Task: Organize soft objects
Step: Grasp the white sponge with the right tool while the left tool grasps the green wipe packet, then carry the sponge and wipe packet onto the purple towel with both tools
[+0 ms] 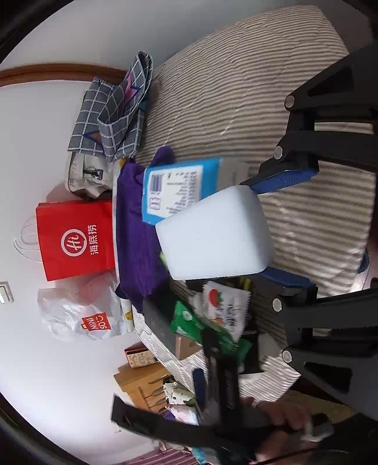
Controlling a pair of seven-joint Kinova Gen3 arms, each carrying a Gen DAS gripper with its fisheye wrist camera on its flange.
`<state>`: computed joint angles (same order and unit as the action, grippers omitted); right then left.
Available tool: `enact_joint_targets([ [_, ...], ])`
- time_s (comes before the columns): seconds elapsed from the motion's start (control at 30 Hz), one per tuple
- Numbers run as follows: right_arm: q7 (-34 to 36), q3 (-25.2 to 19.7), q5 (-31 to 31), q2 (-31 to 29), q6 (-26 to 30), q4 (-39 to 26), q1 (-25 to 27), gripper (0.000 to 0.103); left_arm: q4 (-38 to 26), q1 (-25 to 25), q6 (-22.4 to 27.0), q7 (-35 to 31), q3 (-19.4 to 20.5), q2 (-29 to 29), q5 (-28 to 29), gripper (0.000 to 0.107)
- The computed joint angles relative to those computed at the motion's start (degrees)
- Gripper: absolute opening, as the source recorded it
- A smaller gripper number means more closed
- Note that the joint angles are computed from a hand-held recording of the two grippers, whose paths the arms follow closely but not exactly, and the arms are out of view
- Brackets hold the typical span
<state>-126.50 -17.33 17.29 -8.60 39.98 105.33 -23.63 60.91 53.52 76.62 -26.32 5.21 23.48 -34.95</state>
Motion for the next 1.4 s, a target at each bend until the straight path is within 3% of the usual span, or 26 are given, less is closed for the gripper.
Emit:
enact_joint_targets([
  [0.13, 1.6, 0.3, -0.9, -1.9, 0.5, 2.4, 0.4, 0.049, 0.0, -0.4, -0.4, 0.5, -0.1, 0.4, 0.5, 0.084],
  [0.23, 2.9, 1.2, -2.8, -2.7, -0.3, 4.7, 0.9, 0.049, 0.1, -0.7, -0.4, 0.2, -0.2, 0.6, 0.9, 0.068],
  [0.33, 3.9, 2.1, -5.0, -2.2, -1.4, 6.4, 1.7, 0.049, 0.9, -1.7, -2.1, -0.7, 0.2, 0.2, 2.1, 0.042],
  [0.47, 3.9, 2.3, -6.0, -1.3, -3.7, 8.3, 2.4, 0.049, 2.1, -1.6, -3.4, -0.9, 0.3, -0.8, 2.0, 0.03],
  [0.83, 0.8, 1.5, -3.0, 0.8, -4.7, 9.0, 2.4, 0.051, 6.8, -3.2, -5.2, 2.9, 1.8, -5.7, 1.5, 0.03],
  [1.03, 0.1, 2.3, -3.1, 1.7, -4.6, 8.1, 1.7, 0.063, 10.8, -3.9, -3.4, 6.6, 3.2, -8.9, 0.0, 0.03],
  [1.13, 0.0, 2.8, -3.8, 1.8, -6.2, 8.2, 1.7, 0.062, 14.1, -5.3, -3.8, 9.1, 4.1, -10.9, 0.2, 0.03],
  [1.2, -1.2, 2.4, -3.0, 2.3, -5.8, 7.8, 1.7, 0.053, 16.1, -6.6, -4.5, 9.8, 5.0, -12.0, 1.0, 0.03],
  [1.4, -5.0, 1.1, 1.1, 2.1, -3.4, 6.8, 0.6, 0.052, 21.6, -10.2, -7.6, 11.4, 6.8, -14.4, 3.2, 0.03],
])
